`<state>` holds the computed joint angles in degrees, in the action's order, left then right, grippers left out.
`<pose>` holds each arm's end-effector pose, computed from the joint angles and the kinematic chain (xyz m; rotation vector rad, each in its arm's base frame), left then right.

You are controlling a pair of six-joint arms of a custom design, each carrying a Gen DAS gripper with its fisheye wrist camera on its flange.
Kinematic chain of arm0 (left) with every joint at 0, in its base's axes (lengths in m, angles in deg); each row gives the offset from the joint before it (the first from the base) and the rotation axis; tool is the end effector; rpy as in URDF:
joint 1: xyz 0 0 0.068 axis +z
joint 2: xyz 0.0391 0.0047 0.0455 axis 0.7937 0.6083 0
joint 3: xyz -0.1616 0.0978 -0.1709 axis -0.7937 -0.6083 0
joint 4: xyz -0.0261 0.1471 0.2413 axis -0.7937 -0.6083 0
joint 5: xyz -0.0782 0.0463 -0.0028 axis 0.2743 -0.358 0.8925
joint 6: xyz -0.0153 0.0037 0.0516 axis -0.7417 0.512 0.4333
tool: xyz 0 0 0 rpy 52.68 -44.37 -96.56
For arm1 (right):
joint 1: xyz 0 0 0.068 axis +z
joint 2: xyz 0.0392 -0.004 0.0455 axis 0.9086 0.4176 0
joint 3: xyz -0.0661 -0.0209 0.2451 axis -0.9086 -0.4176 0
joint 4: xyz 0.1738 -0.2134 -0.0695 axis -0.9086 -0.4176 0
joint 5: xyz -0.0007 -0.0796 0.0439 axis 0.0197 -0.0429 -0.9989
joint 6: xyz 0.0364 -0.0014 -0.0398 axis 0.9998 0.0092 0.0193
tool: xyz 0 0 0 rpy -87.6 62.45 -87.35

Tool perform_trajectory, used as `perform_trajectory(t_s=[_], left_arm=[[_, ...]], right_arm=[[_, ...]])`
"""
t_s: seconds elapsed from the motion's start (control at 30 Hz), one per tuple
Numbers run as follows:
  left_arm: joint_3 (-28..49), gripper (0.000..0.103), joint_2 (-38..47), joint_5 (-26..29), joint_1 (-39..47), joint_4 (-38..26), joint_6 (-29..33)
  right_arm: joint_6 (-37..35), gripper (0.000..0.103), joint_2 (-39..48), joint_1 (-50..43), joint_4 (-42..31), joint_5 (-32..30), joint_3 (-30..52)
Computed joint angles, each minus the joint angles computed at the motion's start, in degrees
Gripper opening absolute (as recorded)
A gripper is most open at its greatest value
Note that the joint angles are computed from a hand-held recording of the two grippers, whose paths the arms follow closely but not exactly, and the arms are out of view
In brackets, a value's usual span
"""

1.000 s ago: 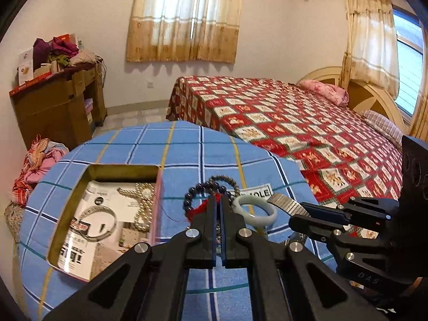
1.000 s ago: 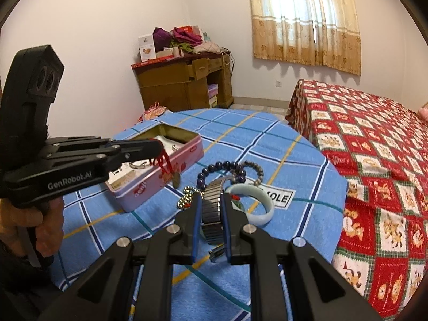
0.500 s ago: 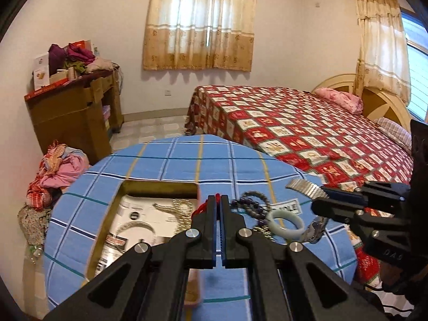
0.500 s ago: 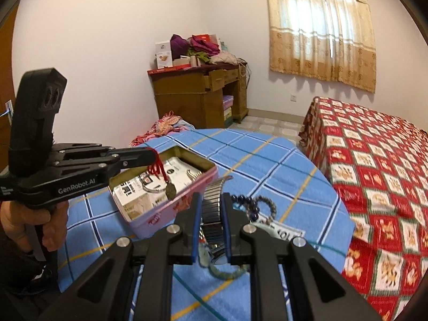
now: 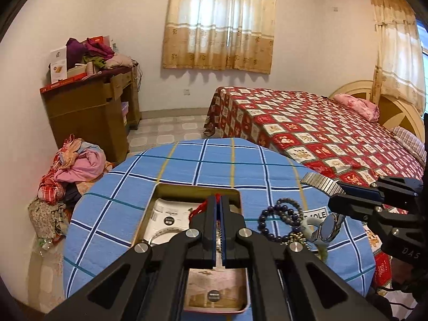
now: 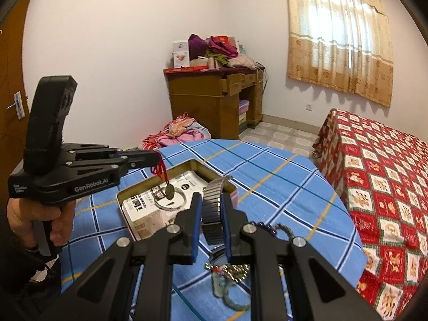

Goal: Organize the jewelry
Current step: 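Carry the tassel chain with left tool and watch with right tool into the tin, release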

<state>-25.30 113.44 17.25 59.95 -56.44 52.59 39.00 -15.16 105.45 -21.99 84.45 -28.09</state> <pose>0.2694 0.0153 0.1796 0.5525 2.1192 -0.3885 0.2236 0.1737 0.1629 -0.2906 2.0879 0.2198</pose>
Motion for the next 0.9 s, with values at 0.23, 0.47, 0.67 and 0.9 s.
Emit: perform_trajectory(t_s=[0.23,0.47,0.67,0.9], left_arm=[[3.6,0.001,4.8,-1.2,0.4,0.6,0.6],[7.5,0.001,10.0,-1.6,0.7,0.8,0.3],[10.3,0.001,14.9,-3.1,0.2,2.8,-0.4],[13.0,0.001,21.1,-5.2,-0.6,4.9,-1.6]], right_arm=[[-1.1,0.017,6.3,-1.0,2.3,-3.4,5.2],[-1.5,0.017,12.3,-1.2,4.3,-5.3,9.5],[-1.3,0.017,18.4,-2.1,6.2,-6.9,13.2],[1.2,0.017,26.3,-3.3,8.6,-8.3,17.5]])
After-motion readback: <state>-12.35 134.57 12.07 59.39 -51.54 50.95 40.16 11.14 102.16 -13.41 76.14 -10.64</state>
